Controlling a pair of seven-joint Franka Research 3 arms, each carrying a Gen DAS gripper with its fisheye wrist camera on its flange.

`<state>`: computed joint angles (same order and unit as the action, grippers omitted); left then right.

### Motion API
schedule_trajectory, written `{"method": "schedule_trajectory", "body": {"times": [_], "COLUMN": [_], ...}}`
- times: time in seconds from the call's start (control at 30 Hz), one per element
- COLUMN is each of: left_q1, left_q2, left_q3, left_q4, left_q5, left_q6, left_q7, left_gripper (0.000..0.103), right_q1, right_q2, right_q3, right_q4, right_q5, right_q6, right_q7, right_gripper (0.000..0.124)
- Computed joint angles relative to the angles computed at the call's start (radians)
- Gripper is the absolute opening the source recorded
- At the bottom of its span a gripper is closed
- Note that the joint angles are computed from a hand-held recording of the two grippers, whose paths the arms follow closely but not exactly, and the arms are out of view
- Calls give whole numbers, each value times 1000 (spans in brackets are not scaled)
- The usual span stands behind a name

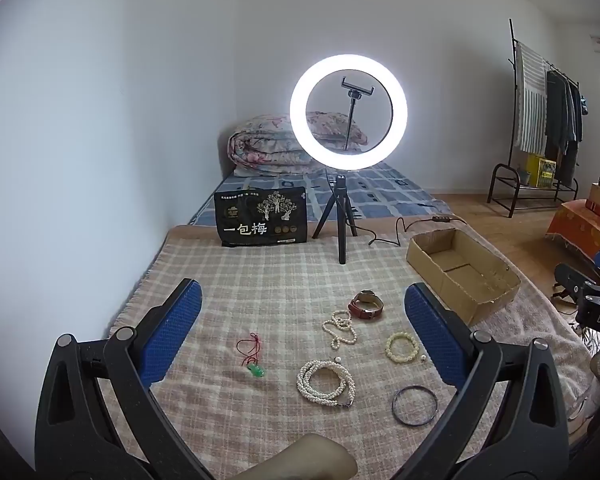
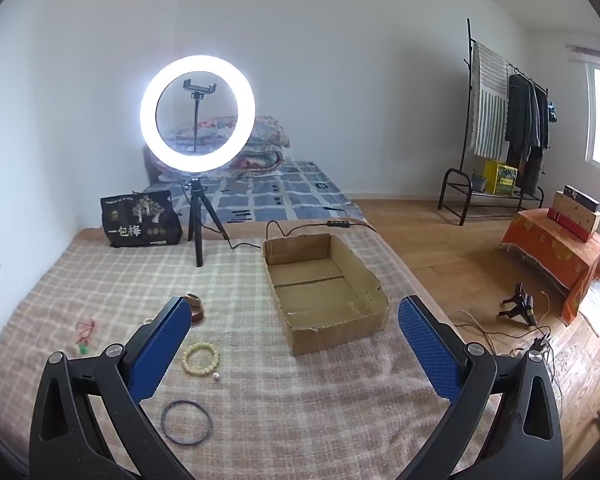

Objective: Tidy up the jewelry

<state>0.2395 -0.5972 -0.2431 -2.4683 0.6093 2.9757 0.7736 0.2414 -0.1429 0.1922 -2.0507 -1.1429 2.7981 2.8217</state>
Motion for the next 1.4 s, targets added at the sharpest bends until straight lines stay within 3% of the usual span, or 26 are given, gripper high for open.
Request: {"method": "schedule_trajectory", "body": {"times": [1.4], "left_q1": [2], "left_q2": [3], "left_q3": [13], "left_q4": [-5], "left_q5": [-11], "left_q6": [10], "left_q7": [16], "left_gripper": [103], "right_q1": [11], "right_q2": [11], "right_q3": [-3], "right_q4": [12], "right_q5": [32], "right_q6": [16], "right_q7": [-33], "right_gripper": [103]}}
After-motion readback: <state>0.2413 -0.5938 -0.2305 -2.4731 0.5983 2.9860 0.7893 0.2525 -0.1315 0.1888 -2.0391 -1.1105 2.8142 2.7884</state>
